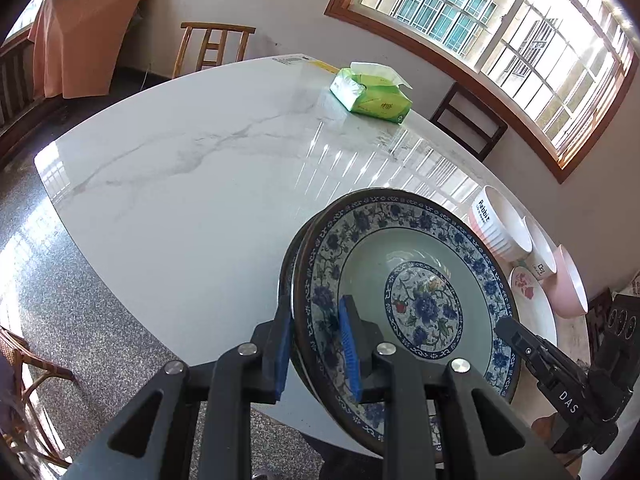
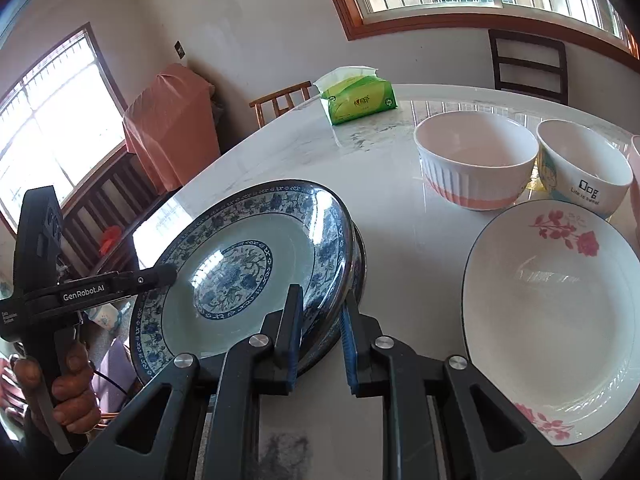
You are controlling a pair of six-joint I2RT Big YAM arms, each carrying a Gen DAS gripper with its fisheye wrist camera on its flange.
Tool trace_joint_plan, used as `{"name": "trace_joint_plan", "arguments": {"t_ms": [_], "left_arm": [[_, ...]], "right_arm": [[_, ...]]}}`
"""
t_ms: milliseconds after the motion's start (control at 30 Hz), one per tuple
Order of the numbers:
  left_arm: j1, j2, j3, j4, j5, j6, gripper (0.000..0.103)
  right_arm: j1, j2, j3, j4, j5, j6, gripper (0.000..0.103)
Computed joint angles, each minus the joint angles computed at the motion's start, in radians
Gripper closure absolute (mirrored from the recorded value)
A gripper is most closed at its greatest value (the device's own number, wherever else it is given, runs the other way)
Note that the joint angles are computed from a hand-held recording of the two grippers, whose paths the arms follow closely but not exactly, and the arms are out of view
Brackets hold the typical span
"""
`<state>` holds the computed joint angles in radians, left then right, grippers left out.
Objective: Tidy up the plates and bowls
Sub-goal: 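Lower the plate onto the other blue-and-white plate and open the left gripper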
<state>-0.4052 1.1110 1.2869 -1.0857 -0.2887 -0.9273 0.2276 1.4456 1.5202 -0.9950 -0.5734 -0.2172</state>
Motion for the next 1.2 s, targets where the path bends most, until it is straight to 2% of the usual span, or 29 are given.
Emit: {"name": "trace_joint_plan", "arguments": {"t_ms": [233, 633, 767, 900, 1000, 1067, 1133, 1200], "left_arm": [[0.019, 0.004, -0.010, 0.012, 0.020, 0.014, 0.080], [0.011, 0.014, -0.011, 0.008, -0.007, 0.016, 0.080], [0.028, 0.016, -0.026, 0.018, 0.035, 0.002, 0.080], [0.004, 0.019, -0.018, 0.013, -0.026, 0.024, 0.080], [-0.008, 0.022, -0.011, 0.008, -0.059, 0.029, 0.080], [-0.007, 0.017, -0.017, 0.019, -0.059, 0.027, 0.080], [-0.009, 0.014, -0.022, 0.020, -0.065, 0.017, 0.080], [-0.010, 0.008, -0.029, 0.027, -0.061, 0.010, 0.080]], "right_arm": [[0.013, -0.015, -0.024, 0.012, 0.028, -0.003, 0.085], [0.043, -0.045, -0.069, 0.081, 0.103, -0.030, 0.083], [0.054, -0.059, -0.088, 0.114, 0.143, -0.046, 0.082], [0.076, -0.078, -0.112, 0.152, 0.207, -0.072, 0.075], [0.085, -0.077, -0.113, 0.160, 0.225, -0.073, 0.072], [0.094, -0.083, -0.121, 0.173, 0.255, -0.071, 0.055], [0.100, -0.099, -0.139, 0.209, 0.263, -0.078, 0.028], [0.110, -0.118, -0.161, 0.240, 0.285, -0.094, 0.024]]}}
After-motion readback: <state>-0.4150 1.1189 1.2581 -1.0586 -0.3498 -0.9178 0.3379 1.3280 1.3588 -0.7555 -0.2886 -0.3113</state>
